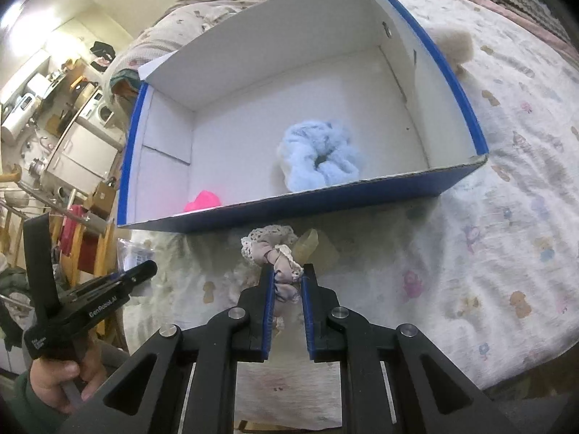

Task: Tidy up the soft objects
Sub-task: 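Carry the bag and scrunchie into the box and release both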

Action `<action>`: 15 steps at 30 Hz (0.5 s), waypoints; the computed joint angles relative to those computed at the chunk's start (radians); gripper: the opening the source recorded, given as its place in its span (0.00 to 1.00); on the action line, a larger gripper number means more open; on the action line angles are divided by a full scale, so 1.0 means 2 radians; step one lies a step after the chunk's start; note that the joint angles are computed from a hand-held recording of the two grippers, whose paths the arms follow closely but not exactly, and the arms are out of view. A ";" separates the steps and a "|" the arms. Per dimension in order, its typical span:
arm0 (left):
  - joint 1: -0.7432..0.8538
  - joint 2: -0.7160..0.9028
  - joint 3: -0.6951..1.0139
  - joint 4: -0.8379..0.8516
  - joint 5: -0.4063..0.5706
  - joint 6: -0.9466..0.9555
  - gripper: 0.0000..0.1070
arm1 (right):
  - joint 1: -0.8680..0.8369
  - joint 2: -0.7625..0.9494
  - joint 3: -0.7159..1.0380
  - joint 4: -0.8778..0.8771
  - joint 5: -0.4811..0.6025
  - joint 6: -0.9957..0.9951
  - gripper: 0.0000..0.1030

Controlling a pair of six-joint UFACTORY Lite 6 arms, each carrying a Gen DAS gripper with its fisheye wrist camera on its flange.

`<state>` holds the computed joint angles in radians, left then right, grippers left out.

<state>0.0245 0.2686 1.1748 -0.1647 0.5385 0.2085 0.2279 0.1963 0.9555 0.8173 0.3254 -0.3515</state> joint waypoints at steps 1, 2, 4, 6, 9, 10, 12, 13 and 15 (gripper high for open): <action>-0.001 -0.006 -0.005 0.003 -0.003 -0.002 0.12 | -0.002 0.001 0.008 -0.009 0.004 0.007 0.16; -0.004 -0.017 -0.016 0.009 -0.010 -0.005 0.12 | 0.001 -0.001 0.009 -0.013 0.003 0.010 0.16; -0.010 -0.034 -0.033 0.020 -0.021 -0.010 0.12 | 0.007 0.004 0.016 -0.012 0.001 0.011 0.16; -0.014 -0.048 -0.044 0.025 -0.025 -0.012 0.12 | 0.006 0.006 0.020 -0.017 0.005 0.013 0.16; -0.014 -0.067 -0.049 0.018 -0.021 -0.008 0.12 | 0.006 -0.001 0.019 -0.019 0.007 0.016 0.16; -0.012 -0.074 -0.048 0.007 -0.016 0.001 0.12 | 0.006 -0.005 0.017 -0.017 0.007 0.014 0.16; -0.012 -0.086 -0.041 0.001 -0.005 0.001 0.12 | 0.010 -0.021 0.010 -0.026 0.003 0.026 0.16; -0.012 -0.093 -0.038 -0.002 -0.001 0.001 0.12 | 0.011 -0.029 0.007 -0.028 0.002 0.027 0.16; -0.015 -0.104 -0.024 -0.005 0.009 -0.002 0.12 | 0.012 -0.050 -0.001 -0.035 0.002 0.031 0.16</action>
